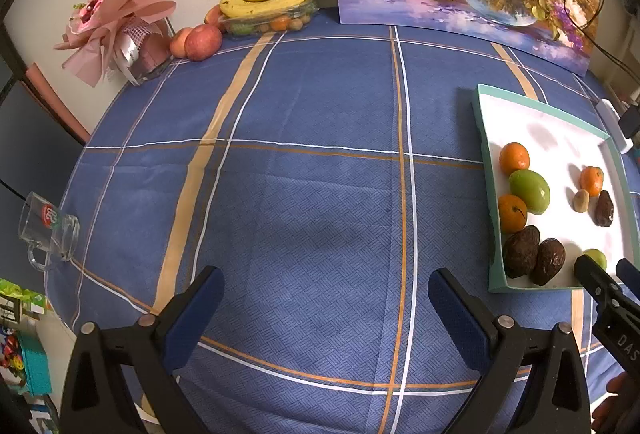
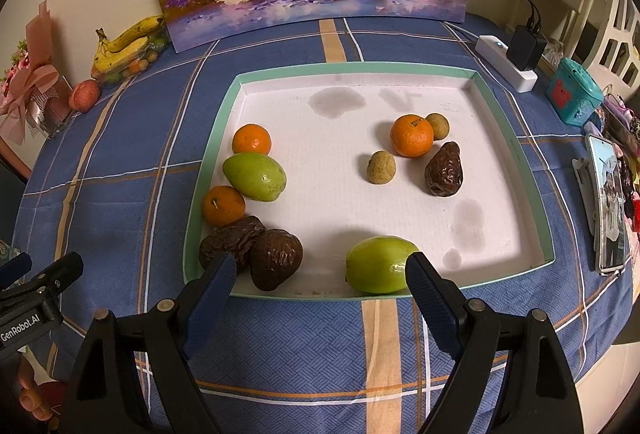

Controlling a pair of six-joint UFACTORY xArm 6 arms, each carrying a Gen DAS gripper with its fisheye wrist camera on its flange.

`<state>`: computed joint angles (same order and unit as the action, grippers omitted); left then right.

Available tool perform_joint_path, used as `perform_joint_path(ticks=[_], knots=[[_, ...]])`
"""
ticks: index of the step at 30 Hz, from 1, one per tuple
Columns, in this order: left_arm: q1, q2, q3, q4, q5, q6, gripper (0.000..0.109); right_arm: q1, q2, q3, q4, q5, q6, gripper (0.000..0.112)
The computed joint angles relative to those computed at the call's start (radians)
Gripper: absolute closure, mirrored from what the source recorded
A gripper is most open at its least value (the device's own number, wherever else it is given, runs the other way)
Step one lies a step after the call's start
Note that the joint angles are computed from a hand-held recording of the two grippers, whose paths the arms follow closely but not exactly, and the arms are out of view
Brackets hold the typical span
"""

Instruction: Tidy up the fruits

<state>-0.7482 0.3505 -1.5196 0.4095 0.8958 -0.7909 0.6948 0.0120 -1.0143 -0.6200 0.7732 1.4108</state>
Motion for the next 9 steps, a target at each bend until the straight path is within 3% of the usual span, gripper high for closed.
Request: perform_joint_path(ticks=[9], knots=[[0.001, -0.001, 0.001, -0.001, -0.001, 0.001, 0.006, 0.000, -0.001, 0.002, 0.002, 0.001, 0.000, 0.025]])
